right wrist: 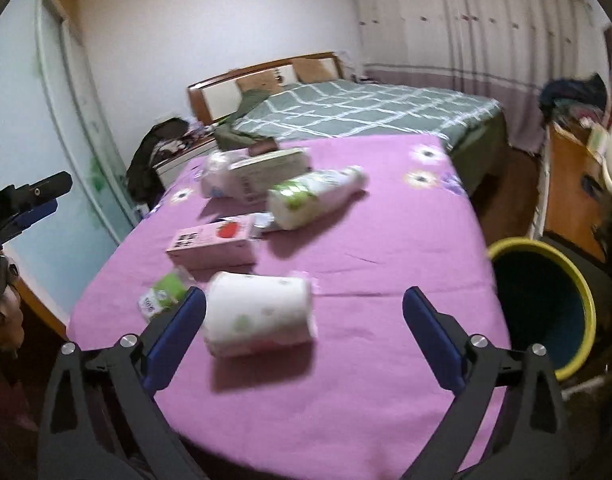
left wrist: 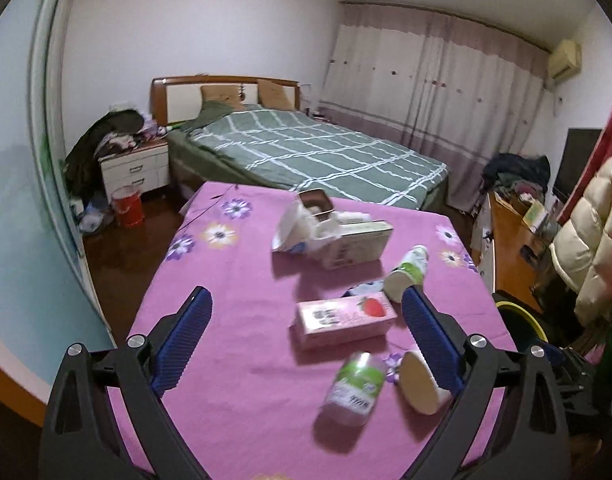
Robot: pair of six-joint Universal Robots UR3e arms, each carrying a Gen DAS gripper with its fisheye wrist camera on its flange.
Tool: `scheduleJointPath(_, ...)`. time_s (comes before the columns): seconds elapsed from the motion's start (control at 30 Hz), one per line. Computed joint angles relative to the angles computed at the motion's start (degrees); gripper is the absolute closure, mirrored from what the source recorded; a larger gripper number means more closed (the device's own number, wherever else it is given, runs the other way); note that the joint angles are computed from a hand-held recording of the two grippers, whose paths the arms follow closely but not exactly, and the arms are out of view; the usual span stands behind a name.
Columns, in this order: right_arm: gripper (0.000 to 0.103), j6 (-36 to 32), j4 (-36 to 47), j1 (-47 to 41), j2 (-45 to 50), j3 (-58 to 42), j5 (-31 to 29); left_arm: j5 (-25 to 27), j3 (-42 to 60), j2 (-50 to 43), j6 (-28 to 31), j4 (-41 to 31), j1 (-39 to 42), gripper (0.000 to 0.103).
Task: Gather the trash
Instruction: 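Move the right gripper to the white paper cup and grasp it, then carry the paper cup with the right gripper into the bin and release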
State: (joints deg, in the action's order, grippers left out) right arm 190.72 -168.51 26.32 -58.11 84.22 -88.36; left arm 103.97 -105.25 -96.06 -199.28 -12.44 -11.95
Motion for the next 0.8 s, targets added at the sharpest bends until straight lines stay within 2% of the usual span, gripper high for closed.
scheduleJointPath(0.2, 0.008, -0.78, 9.51, 4.65, 9.69, -15.24, -3.01, -2.93, -5.99, 3.2, -0.45, 2.38, 2.49, 0.009)
scheduleJointPath(0.4, 0.007, -2.27, 15.58, 5.84, 15.89, -24.24, -4.12, -2.93, -4.22, 0.97, -1.03, 2.61, 1.86, 0.009)
scheduleJointPath(0.57, 0.007, -2.88, 19.0, 6.05, 19.69, -29.55, -6.02, -3.24, -3.75, -0.19, -1.28, 2.81, 1.63, 0.009)
scheduleJointPath(0.73, 0.007, -3.11, 21.11, 5.67, 21.18, -31.21, -5.41, -3.68, -2.96, -1.5, -1.04, 2.99, 1.54, 0.009)
scheduleJointPath(0.8, 0.012, -3.06, 21.15, 5.46, 21.26, -31.05, -4.99, -3.77, -2.98, -1.86, -0.98, 3.27, 1.49, 0.009)
